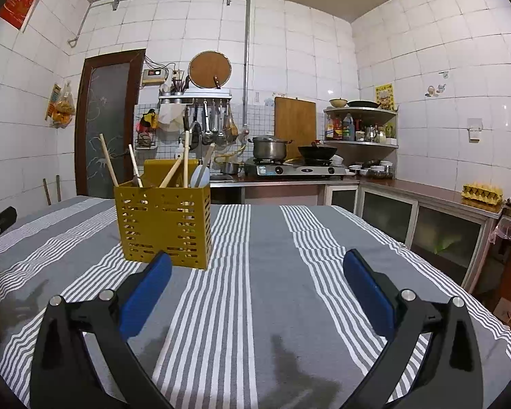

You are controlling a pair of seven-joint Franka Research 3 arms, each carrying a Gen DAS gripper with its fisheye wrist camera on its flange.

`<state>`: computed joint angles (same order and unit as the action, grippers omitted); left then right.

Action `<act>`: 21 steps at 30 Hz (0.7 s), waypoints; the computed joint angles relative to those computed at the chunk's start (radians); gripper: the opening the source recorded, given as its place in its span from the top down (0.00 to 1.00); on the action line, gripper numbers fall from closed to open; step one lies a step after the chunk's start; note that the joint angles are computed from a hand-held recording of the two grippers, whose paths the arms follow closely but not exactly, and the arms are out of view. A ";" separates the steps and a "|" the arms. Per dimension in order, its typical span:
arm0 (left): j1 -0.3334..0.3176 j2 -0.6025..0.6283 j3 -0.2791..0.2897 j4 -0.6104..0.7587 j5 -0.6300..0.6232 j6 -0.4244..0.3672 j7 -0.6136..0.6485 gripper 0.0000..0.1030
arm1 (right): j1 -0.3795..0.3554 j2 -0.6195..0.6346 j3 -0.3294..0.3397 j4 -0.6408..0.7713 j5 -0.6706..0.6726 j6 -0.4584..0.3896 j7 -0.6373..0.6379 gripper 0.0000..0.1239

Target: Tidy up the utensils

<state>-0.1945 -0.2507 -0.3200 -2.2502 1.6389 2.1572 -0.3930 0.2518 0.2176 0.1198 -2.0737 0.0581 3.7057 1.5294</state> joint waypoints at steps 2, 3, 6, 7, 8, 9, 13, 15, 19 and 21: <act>0.001 -0.004 0.004 -0.004 0.001 0.012 -0.008 0.05 | 0.017 -0.001 -0.009 -0.001 0.043 0.005 -0.032 0.21; 0.002 -0.006 0.007 -0.006 0.003 0.022 -0.011 0.05 | 0.023 -0.001 -0.012 -0.002 0.058 0.007 -0.044 0.21; 0.006 -0.010 0.008 -0.011 0.013 0.034 -0.020 0.05 | 0.032 -0.002 -0.014 -0.003 0.087 0.013 -0.071 0.21; 0.007 -0.011 0.008 -0.012 0.013 0.036 -0.020 0.05 | 0.034 -0.001 -0.015 -0.001 0.092 0.012 -0.080 0.21; 0.008 -0.011 0.009 -0.012 0.011 0.038 -0.019 0.05 | 0.037 -0.002 -0.015 -0.002 0.099 0.010 -0.088 0.21; 0.010 -0.010 0.011 -0.010 0.007 0.043 -0.016 0.05 | 0.041 -0.002 -0.016 0.001 0.106 0.006 -0.100 0.21; 0.014 -0.010 0.011 -0.010 0.006 0.050 -0.015 0.05 | 0.044 0.000 -0.014 0.008 0.119 -0.003 -0.121 0.21; 0.014 -0.007 0.008 -0.009 0.008 0.044 -0.016 0.05 | 0.040 0.001 -0.011 0.007 0.116 0.003 -0.117 0.21; 0.015 -0.006 0.010 -0.009 0.009 0.049 -0.030 0.05 | 0.042 0.003 -0.011 0.011 0.118 -0.001 -0.128 0.21; 0.014 -0.003 0.009 -0.008 0.008 0.048 -0.031 0.05 | 0.042 0.002 -0.012 0.009 0.120 -0.001 -0.134 0.21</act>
<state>-0.1805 -0.2538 -0.3108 -2.2580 1.6465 2.2055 -0.4244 0.2939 0.2193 0.1078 -2.0650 0.1782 3.7043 1.3953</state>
